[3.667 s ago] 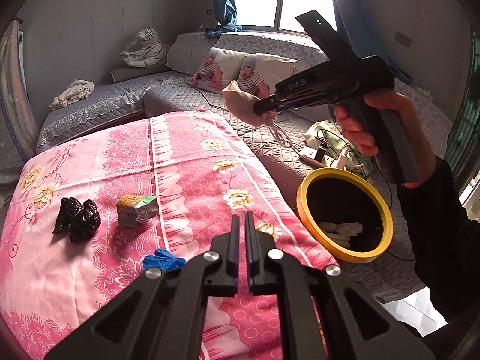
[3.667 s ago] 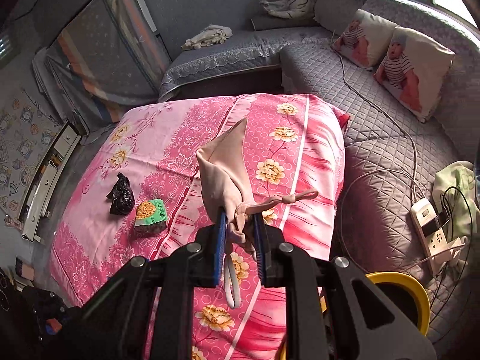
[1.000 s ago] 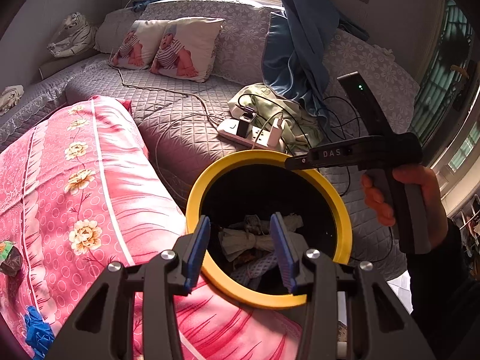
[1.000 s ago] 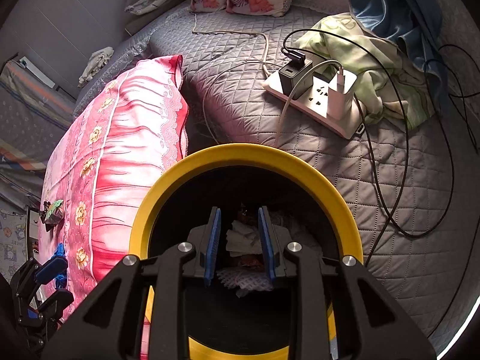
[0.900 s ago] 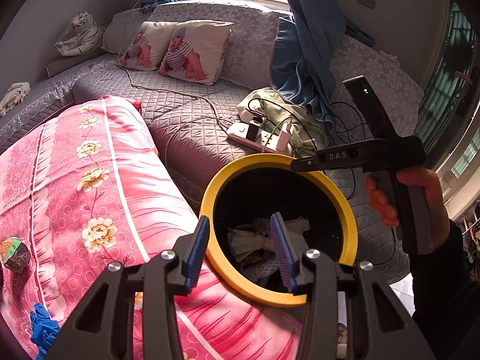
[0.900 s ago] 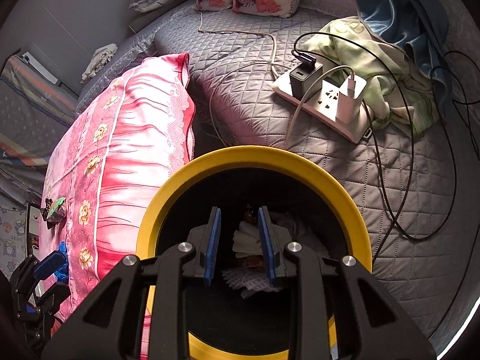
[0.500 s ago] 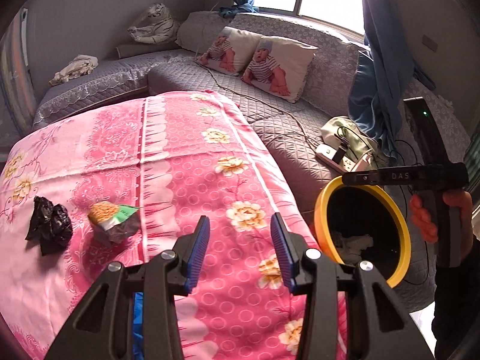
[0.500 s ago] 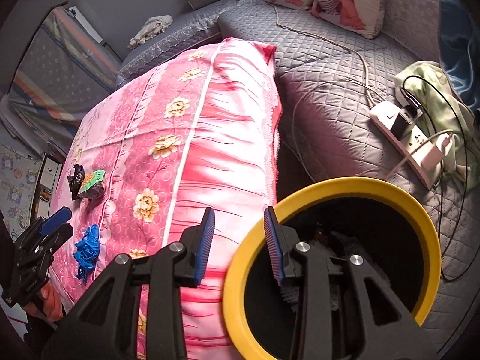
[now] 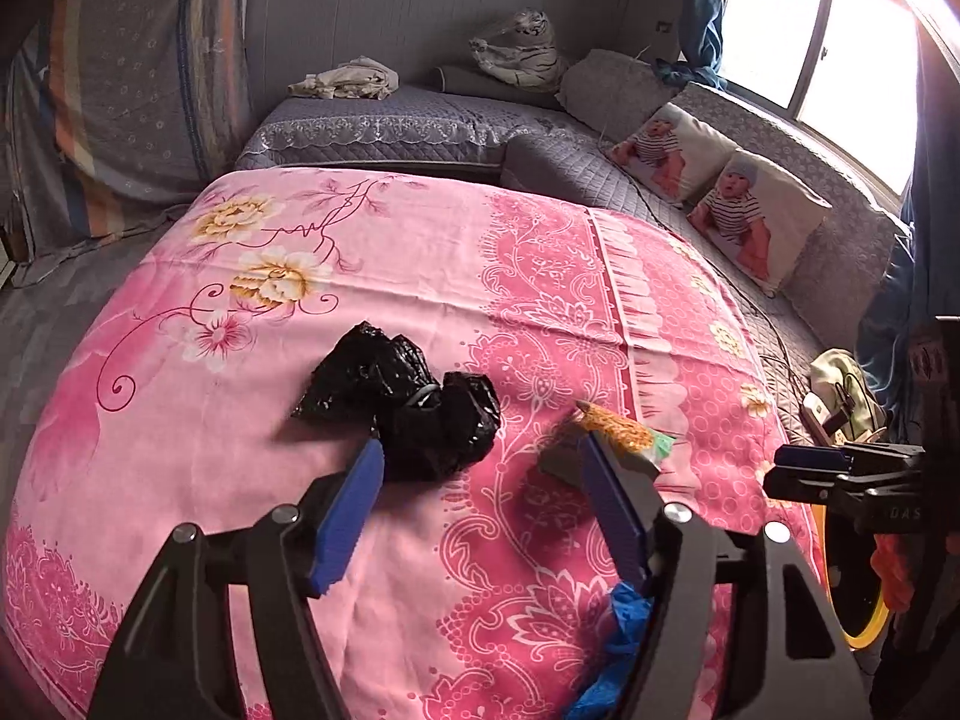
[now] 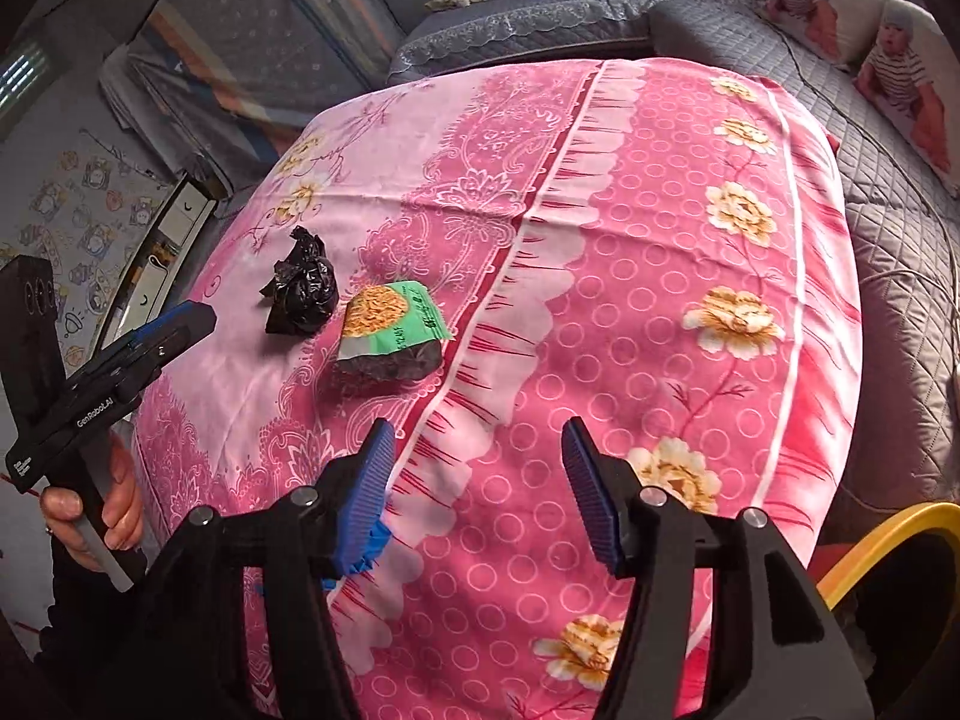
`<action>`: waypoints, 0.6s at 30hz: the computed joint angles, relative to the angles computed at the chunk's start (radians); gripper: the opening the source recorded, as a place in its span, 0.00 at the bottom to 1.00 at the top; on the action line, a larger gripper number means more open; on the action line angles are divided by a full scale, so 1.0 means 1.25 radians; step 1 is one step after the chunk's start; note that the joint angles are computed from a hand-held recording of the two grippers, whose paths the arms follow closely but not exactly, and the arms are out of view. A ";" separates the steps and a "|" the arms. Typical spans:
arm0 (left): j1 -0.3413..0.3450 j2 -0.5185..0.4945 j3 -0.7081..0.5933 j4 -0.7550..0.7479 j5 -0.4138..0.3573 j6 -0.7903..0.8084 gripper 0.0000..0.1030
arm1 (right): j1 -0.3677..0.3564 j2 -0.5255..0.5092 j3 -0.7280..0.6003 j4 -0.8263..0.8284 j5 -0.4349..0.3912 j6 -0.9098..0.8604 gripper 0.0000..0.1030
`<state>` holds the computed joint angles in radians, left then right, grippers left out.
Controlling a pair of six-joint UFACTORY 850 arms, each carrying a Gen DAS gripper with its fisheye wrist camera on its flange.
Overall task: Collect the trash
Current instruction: 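Move both open tools back over the black bag and snack packet, then grasp the black plastic bag with the left tool while the right tool grasps the green snack packet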
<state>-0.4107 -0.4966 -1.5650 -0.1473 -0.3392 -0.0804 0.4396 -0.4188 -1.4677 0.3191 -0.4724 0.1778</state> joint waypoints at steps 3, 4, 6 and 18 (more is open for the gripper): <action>0.022 -0.034 -0.031 -0.063 -0.031 0.025 0.65 | 0.026 -0.046 -0.065 -0.041 -0.006 0.006 0.61; 0.027 -0.044 -0.040 -0.077 -0.038 0.028 0.65 | 0.036 -0.060 -0.085 -0.080 -0.005 0.026 0.62; 0.032 -0.068 -0.064 -0.077 -0.055 0.012 0.65 | 0.052 -0.084 -0.118 -0.143 -0.005 0.050 0.64; 0.047 -0.195 -0.209 -0.051 -0.133 -0.118 0.66 | 0.091 -0.172 -0.205 -0.366 -0.014 0.180 0.70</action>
